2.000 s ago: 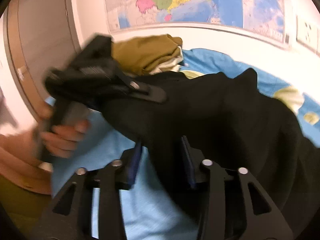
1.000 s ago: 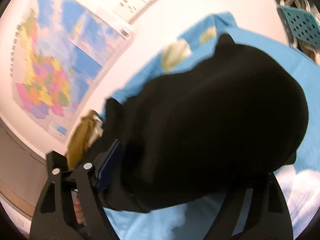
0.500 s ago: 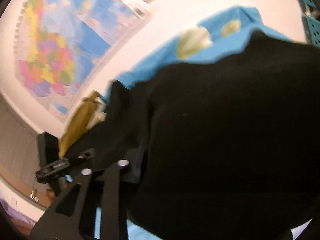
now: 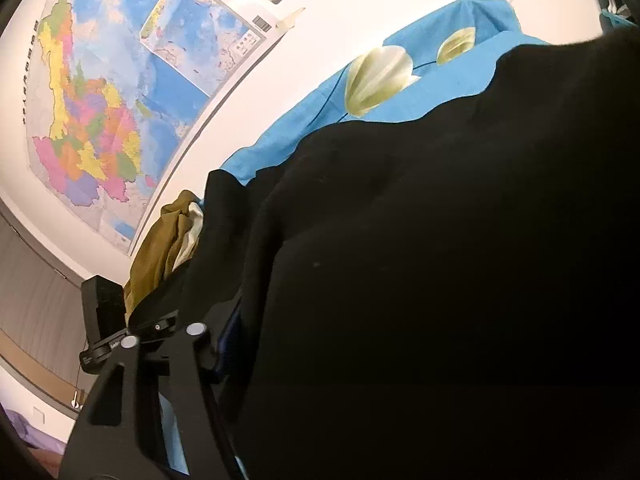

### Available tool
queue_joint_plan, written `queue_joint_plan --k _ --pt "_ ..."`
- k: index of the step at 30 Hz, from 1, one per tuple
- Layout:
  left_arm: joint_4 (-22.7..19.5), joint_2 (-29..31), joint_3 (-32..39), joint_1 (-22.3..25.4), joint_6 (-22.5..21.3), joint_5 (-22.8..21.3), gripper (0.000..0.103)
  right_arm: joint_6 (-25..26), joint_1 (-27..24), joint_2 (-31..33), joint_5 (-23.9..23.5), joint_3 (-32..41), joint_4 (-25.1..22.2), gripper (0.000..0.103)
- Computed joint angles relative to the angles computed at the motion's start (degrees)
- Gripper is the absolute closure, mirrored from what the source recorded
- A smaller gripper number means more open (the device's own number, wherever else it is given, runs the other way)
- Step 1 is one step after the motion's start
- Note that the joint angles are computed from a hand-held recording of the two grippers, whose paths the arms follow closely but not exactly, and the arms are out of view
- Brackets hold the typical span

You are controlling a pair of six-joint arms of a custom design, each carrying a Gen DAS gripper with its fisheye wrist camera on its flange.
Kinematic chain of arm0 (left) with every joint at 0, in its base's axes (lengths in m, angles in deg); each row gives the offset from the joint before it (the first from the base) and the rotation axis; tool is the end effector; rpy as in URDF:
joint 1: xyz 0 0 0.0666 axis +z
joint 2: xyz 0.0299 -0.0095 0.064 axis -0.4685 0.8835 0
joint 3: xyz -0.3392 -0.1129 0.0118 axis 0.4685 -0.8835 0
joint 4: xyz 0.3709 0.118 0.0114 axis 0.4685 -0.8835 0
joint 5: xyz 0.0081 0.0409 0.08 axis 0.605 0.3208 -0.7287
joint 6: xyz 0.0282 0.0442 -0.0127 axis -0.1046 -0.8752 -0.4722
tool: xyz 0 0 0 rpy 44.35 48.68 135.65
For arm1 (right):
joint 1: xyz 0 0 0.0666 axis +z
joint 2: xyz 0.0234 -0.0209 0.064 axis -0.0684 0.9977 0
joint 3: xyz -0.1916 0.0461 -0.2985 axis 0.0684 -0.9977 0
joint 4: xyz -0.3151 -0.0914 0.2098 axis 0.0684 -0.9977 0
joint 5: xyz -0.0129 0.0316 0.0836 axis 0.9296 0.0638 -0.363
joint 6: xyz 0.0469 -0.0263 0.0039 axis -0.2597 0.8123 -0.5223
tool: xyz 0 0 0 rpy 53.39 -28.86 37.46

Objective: Fold large clothes
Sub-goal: 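Grasp the black jacket bundle with both grippers from its sides, then lift the black jacket bundle with both grippers above the clothes stack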

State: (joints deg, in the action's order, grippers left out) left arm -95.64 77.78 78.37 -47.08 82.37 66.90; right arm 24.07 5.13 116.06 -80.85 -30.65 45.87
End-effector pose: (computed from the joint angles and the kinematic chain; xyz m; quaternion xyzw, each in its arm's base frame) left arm 0.3811 -0.1459 0.4085 0.0792 0.9284 -0.2587 0.2547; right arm 0.3033 0.0629 0.3746 0.0945 0.8557 0.3543 0.3652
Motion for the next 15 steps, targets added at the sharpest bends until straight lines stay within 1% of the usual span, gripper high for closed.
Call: queue_joint_plan --k 1,2,3,7,9,13,15 --pt "0.16 -0.22 0.05 -0.32 -0.21 -0.61 0.051 0.56 -0.09 -0.07 -0.22 0.33 -0.28 0.066" --pt "0.22 -0.55 0.15 -0.55 -0.55 -1.06 0.057 1.27 0.09 -0.36 0.09 0.63 -0.45 0.071" --pt "-0.02 -0.51 0.69 -0.91 -0.66 -1.72 0.061 1.49 0.22 -0.69 -0.02 0.85 -0.25 0.076" --pt "-0.92 -1.53 1.7 -2.11 -2.37 -4.42 0.066 1.31 -0.18 -1.99 -1.71 1.6 0.51 0.079" --pt "-0.76 -2.04 2.14 -2.79 -2.86 -5.64 0.069 1.18 -0.09 -2.5 -2.3 2.7 0.08 0.08" --pt "-0.72 -3.09 3.2 -3.23 -4.47 -6.57 0.071 2.06 1.09 -2.28 -2.05 5.53 -0.69 0.08" --pt "-1.2 -3.51 4.0 -3.59 -5.45 -7.05 0.071 1.84 1.23 -2.24 -3.15 7.04 -1.11 0.08"
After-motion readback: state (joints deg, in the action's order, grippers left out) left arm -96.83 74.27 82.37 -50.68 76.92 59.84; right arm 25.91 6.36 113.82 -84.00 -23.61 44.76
